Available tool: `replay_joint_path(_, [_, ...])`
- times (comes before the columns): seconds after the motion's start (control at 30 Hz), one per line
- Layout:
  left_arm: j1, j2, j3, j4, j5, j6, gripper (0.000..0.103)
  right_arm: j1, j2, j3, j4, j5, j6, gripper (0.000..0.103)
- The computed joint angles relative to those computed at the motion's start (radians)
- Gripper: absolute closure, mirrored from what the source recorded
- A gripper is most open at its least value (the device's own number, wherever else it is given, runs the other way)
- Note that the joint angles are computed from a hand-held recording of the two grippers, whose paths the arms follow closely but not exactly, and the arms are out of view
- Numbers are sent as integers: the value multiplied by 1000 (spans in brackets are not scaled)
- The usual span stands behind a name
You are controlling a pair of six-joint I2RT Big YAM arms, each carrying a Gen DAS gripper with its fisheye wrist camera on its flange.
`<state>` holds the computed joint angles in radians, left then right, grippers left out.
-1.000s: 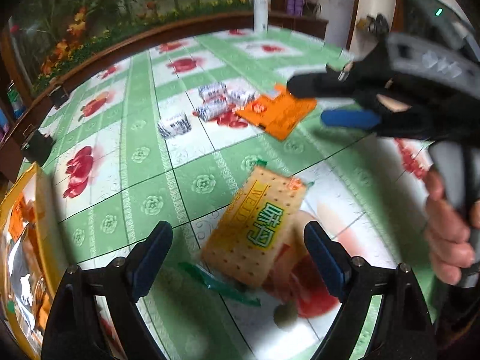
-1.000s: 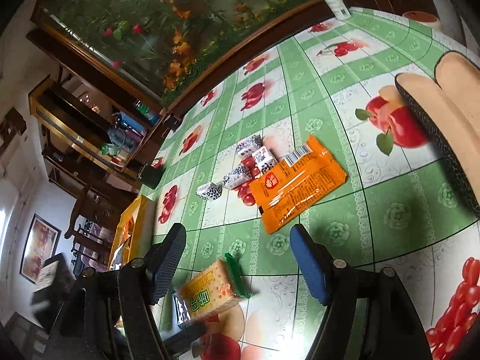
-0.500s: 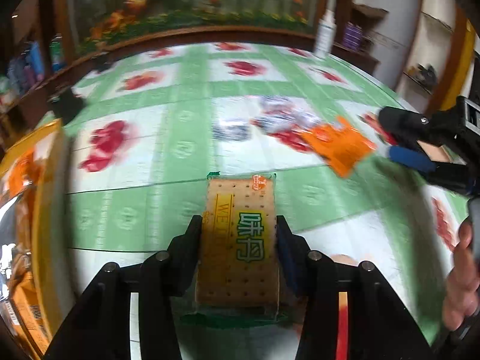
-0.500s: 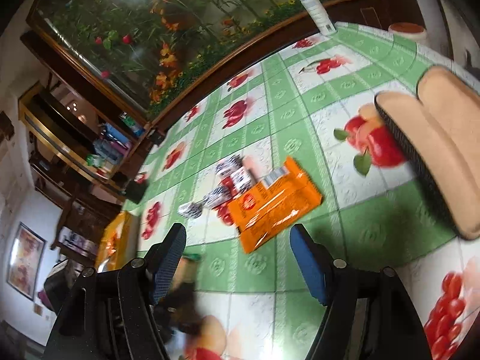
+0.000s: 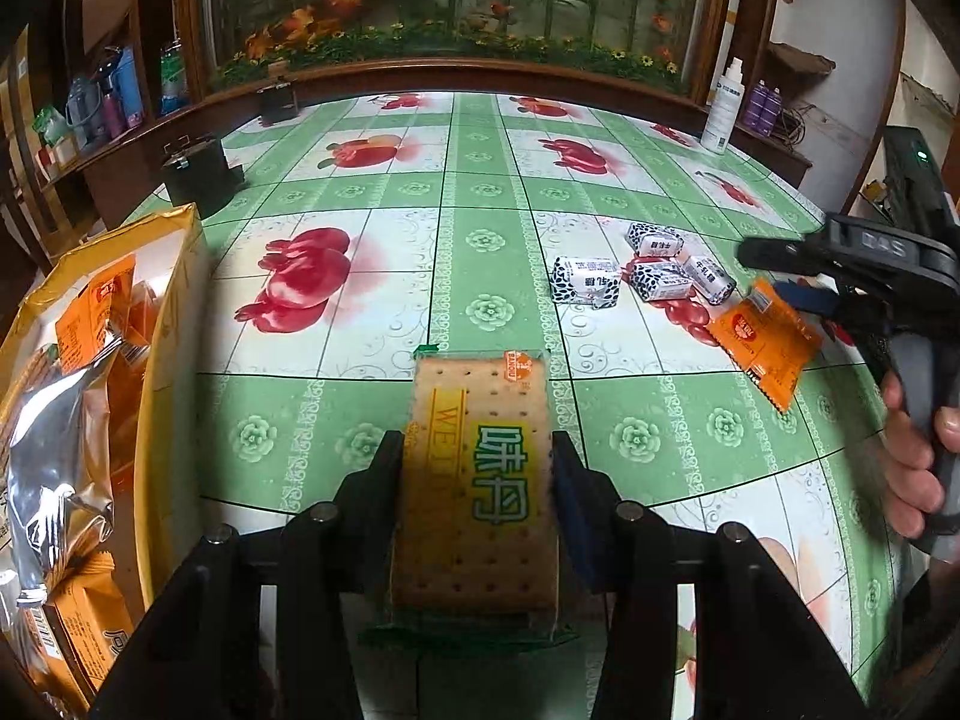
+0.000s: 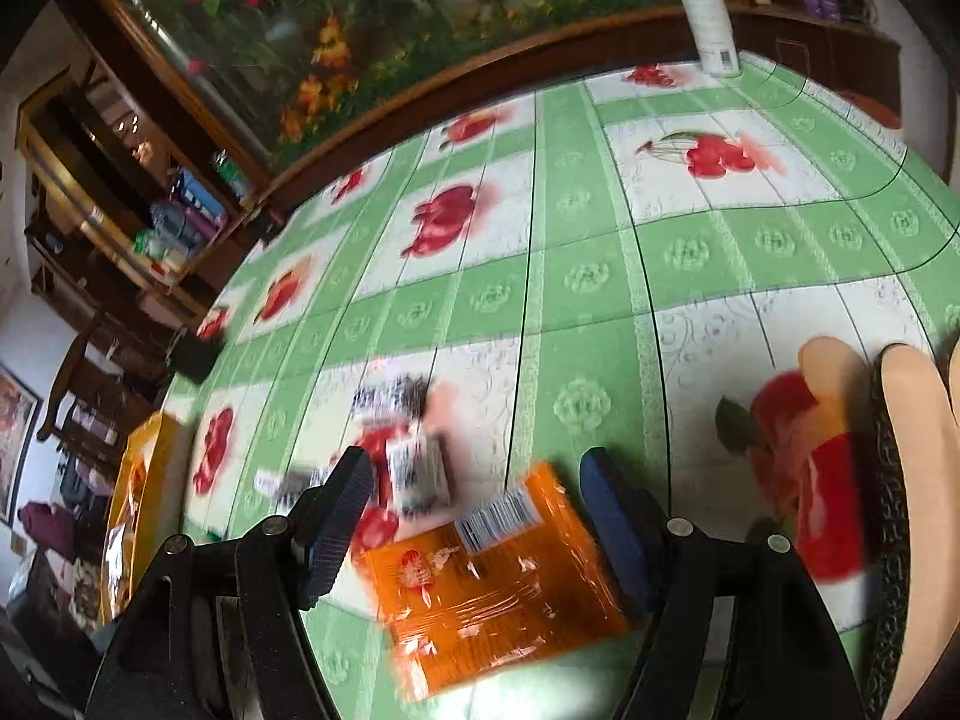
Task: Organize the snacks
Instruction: 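Grasp the orange snack bag with the right tool while the left tool holds the cracker pack, then carry the cracker pack with the left tool while the right tool carries the orange bag to the tray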
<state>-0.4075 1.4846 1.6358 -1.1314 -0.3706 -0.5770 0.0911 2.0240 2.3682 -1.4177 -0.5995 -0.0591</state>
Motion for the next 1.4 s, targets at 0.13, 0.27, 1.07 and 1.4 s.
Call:
replay_joint_path(0.13, [-2,2,3,-2,-3,-6,57,-25,-56,-84,-82,-107,-23,20])
replay_joint_path(0.27, [-2,5,7,-3,-3,-8,57,-30,-75,-136,-247,-317,-157,19])
replay_joint_path(1.07, [4,-4,-3,-14,-24,-33,57,135,-321,-475,150,222,-525,20])
replay_joint_path(1.4, [9,-21,-27,31,17,-13,57,119,-319,-457,171,202,-418,53])
